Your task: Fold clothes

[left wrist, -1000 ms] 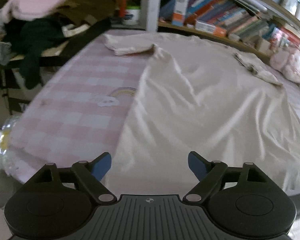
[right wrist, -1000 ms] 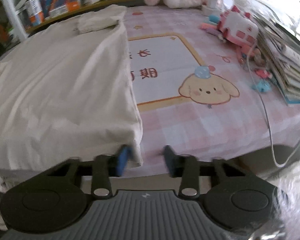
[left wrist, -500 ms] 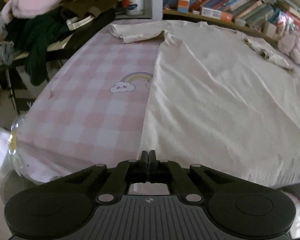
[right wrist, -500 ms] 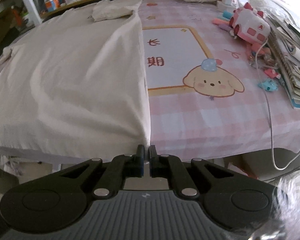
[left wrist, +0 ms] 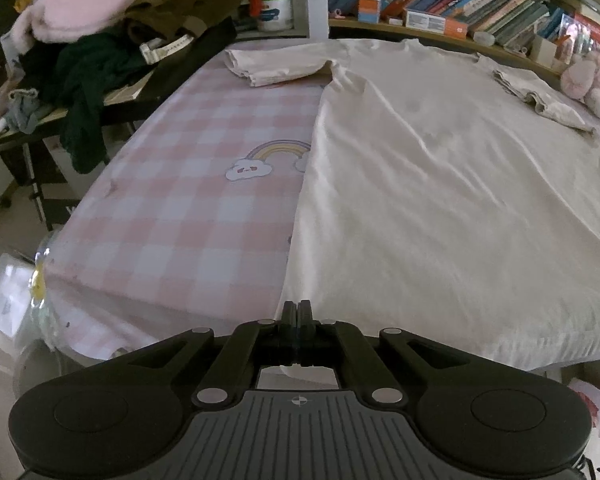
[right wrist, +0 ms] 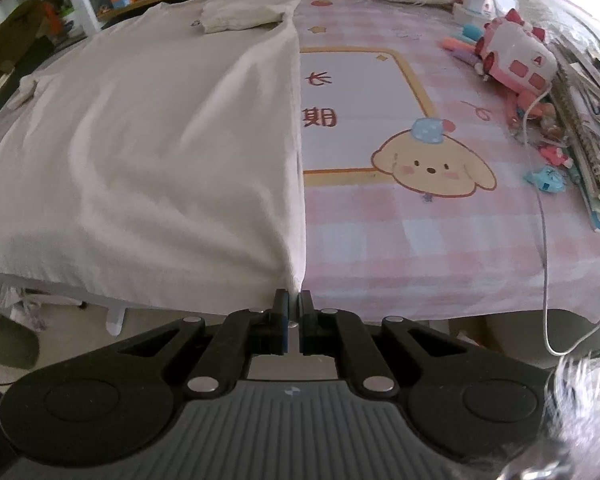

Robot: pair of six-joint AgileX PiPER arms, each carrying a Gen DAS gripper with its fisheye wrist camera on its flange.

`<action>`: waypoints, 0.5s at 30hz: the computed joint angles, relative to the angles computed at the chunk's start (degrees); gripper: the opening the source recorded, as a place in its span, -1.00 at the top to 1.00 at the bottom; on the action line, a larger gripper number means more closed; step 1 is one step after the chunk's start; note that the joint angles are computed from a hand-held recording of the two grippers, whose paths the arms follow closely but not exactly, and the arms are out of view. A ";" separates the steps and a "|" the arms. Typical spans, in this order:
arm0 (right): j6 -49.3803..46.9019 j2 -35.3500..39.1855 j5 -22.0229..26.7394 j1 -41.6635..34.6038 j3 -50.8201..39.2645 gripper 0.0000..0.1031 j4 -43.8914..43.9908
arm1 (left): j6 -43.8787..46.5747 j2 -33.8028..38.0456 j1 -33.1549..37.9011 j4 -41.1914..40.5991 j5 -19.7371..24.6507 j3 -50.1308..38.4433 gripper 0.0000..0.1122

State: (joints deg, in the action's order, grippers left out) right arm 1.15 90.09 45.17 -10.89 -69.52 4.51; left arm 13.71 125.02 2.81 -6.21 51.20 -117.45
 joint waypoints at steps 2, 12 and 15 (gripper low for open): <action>-0.75 0.25 0.29 -0.19 -0.31 0.91 0.52 | -0.65 -0.01 -0.43 1.00 -0.06 0.02 1.00; -7.30 -2.90 -4.71 -3.69 1.41 0.14 8.87 | -9.18 -1.88 -3.63 7.05 -4.26 -0.55 -0.17; -4.95 -3.10 -6.99 -2.84 0.36 0.01 6.79 | -9.31 -1.71 -4.61 5.82 -5.22 -2.58 -0.37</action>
